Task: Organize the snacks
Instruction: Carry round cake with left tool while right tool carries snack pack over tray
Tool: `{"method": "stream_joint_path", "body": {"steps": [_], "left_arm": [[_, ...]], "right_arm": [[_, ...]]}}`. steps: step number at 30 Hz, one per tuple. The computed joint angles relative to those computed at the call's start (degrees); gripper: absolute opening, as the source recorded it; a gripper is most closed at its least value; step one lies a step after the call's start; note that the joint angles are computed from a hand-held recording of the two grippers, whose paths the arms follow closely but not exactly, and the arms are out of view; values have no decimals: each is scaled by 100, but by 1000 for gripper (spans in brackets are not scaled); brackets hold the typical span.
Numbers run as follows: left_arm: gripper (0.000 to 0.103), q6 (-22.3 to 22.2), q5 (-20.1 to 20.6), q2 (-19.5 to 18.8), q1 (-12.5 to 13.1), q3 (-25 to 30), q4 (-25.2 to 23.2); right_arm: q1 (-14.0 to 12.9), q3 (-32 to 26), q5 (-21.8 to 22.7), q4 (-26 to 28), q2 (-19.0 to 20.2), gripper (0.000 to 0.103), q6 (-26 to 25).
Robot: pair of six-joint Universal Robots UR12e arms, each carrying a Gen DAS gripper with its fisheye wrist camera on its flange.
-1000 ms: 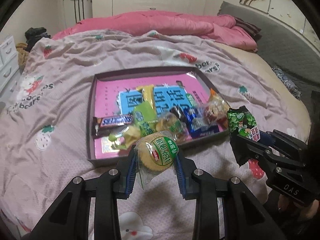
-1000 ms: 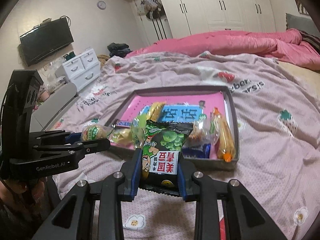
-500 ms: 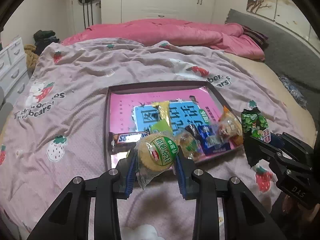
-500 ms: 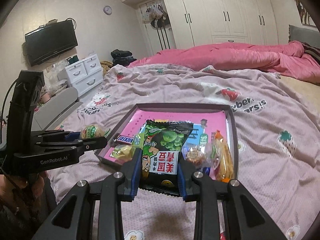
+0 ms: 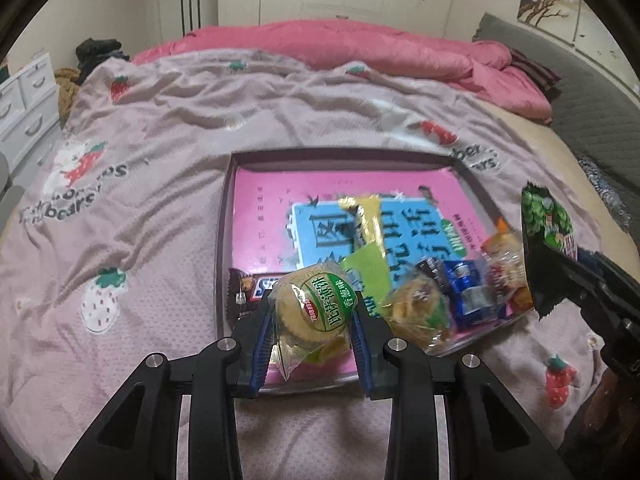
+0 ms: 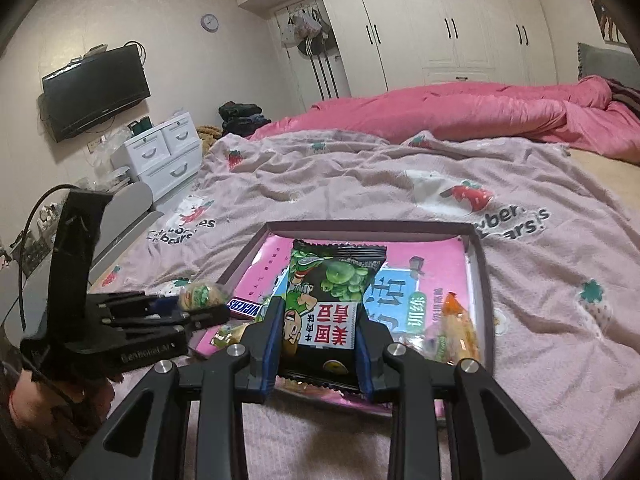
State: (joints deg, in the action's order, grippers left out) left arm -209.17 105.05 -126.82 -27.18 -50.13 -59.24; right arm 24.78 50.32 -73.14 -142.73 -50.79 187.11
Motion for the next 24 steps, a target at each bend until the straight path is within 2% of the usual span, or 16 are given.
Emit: {"method": "stream_joint_path", "body": {"steps": [5,12,24], "left_arm": [[36,47,-80,-116,11,104,-113],[36,184,-64,-229,-14,220,-46],[36,243,-121,-307,-32,336,-88]], "right_arm": [[37,-366,10,382,261,32,-58],[53,-549,-4,658,419,32,-136],[37,-508,-187,711,423,32,-41]]}}
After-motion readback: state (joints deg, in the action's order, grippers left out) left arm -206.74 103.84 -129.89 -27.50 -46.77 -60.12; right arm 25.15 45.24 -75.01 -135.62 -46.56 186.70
